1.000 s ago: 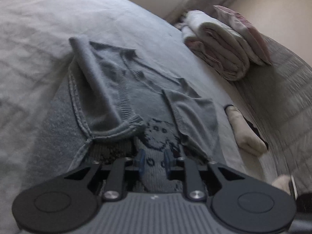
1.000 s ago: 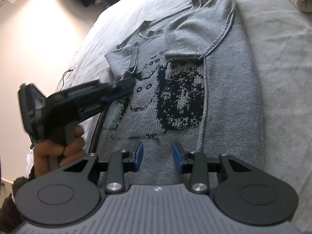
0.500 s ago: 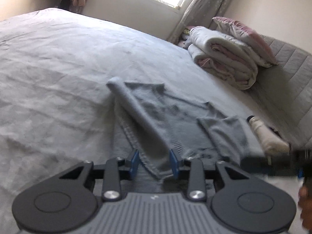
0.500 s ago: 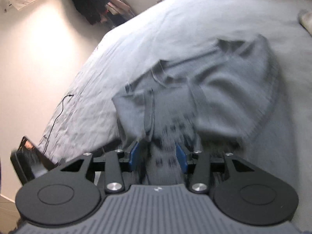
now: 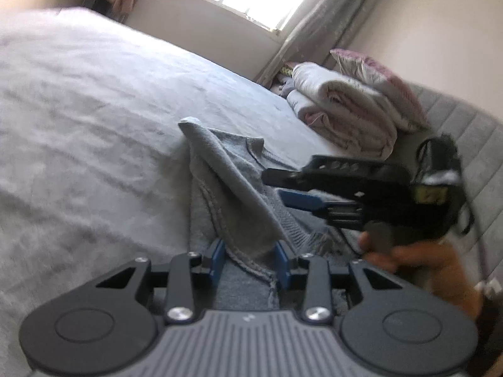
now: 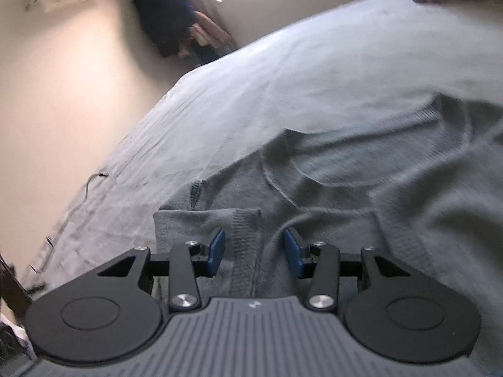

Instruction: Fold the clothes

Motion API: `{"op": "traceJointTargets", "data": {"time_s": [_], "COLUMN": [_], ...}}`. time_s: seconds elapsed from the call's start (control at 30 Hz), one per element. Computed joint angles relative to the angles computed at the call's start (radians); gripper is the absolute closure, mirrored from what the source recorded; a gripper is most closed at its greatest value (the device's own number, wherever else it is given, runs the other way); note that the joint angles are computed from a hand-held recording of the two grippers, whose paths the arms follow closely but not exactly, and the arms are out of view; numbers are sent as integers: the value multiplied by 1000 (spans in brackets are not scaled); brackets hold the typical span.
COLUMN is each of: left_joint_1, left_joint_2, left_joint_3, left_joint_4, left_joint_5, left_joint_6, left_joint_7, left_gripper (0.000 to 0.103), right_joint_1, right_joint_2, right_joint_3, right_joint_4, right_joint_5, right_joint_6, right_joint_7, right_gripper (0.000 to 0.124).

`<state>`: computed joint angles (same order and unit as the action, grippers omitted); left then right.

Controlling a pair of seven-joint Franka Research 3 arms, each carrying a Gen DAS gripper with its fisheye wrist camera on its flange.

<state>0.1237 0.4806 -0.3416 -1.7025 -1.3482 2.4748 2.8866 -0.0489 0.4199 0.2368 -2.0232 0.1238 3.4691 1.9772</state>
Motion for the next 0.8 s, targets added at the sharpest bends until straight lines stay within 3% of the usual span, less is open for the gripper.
{"op": "traceJointTargets", "data": {"time_s": [0.07, 0.13, 0.17, 0.27, 0.33, 0.5, 0.6, 0.8], "left_joint_1": [11, 21, 27, 39, 46, 52, 42, 19], "left_joint_2": [12, 20, 24, 30, 29, 18, 11, -2], "left_joint_3": [0, -2, -3, -5, -5, -2, 8, 17], "left_joint_4": [13, 20, 24, 30, 30, 23, 21, 13], "left_joint_5": [-1, -5, -7, -15, -21, -33, -11, 35], "left_joint_6": [-35, -64, -82, -128, -157, -225, -253, -248], "left_joint_7": [-27, -36, -41, -48, -44, -13, -13, -15], "left_gripper": [67, 66, 65, 62, 62, 60, 57, 52], "right_joint_1": [103, 240, 269, 257, 287, 445, 425, 427], "right_joint_2": [12, 14, 14, 25, 15, -34, -42, -18], "right_joint_3": [-88, -205, -229, -191, -205, -315, -291, -293], "right_joint_4": [15, 21, 12, -15, -31, 1, -4, 59], "right_joint_5": [55, 186, 212, 285, 374, 768, 790, 964], "right_joint_6": [16, 31, 63, 231, 277, 213, 218, 134], "right_joint_7": [-56, -154, -158, -121, -147, -494, -549, -707], "right_gripper": [94, 118, 120, 120, 120, 120, 120, 120]}}
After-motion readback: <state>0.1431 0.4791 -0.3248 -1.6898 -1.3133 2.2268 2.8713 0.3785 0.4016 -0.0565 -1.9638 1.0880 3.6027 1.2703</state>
